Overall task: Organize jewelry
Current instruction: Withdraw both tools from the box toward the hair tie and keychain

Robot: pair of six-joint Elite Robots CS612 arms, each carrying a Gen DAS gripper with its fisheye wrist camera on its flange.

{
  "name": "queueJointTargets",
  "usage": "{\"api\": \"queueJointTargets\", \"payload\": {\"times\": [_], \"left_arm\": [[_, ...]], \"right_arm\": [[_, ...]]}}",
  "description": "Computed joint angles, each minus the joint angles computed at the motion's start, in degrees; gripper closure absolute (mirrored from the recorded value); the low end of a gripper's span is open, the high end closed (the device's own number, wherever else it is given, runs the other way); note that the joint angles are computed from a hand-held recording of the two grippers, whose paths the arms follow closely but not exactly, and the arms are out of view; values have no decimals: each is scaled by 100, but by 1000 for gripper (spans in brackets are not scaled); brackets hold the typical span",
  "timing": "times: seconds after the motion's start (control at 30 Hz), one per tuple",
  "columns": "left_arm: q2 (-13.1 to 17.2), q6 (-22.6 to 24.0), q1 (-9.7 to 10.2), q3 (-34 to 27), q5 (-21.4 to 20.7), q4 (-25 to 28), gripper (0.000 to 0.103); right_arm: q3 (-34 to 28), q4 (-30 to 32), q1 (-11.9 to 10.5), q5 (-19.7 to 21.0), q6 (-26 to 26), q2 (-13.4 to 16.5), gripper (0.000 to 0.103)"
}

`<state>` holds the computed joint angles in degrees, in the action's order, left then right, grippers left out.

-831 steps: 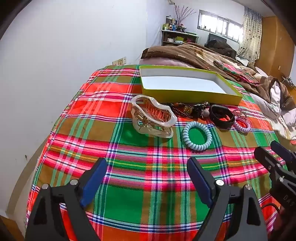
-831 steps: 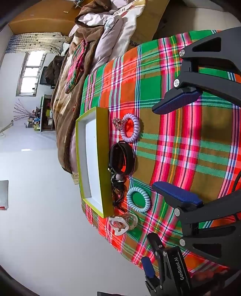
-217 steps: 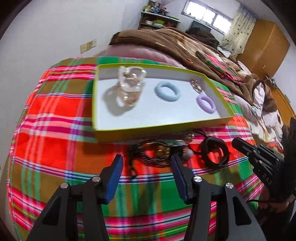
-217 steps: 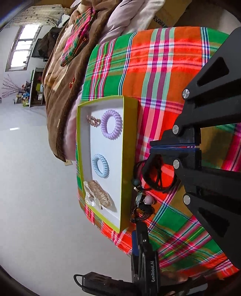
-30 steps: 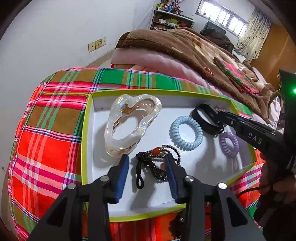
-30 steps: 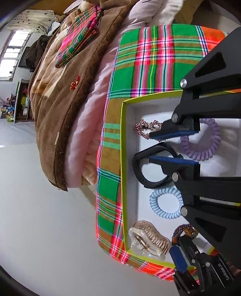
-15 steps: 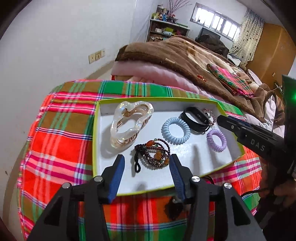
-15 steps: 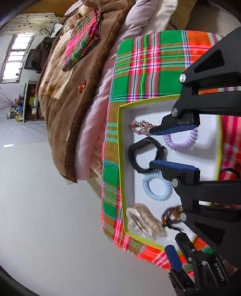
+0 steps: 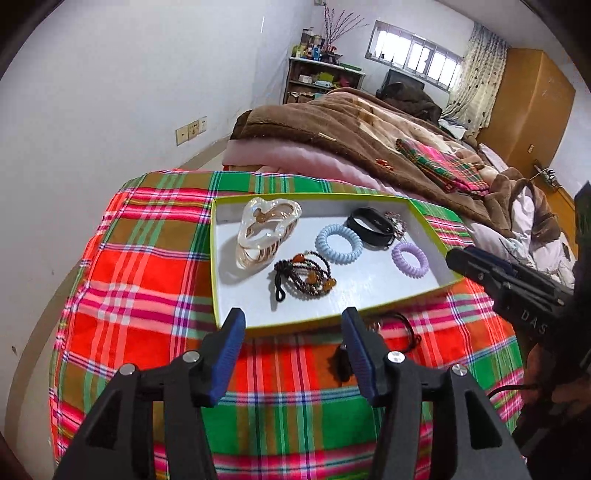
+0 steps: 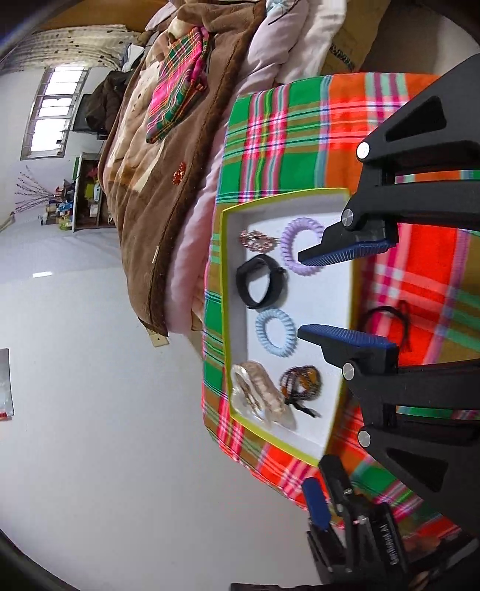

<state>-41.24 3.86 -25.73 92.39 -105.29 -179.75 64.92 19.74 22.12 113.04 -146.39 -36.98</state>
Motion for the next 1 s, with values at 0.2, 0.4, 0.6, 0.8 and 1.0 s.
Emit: {"api": "queueJointTargets", "payload": {"times": [0.2,0.4,0.6,0.8,1.0], "left_arm": [[-25,49,45,147,-203,-92,45],[-14,109,90,220,-338,-101,44],[14,60,175,242,-450,-8,40],[48,72,228,261,-508,-6,39],[60,162,246,250,-541,125,38]], "right_arm": [[206,-81,73,-72,126,-26,69],[257,-175,94,-294,69,27,69],[109,18,46,-440,30,191,69],[-38,134,-9,-652,-212,305,69],[-291,351,-50,-810,-379,464,69]]}}
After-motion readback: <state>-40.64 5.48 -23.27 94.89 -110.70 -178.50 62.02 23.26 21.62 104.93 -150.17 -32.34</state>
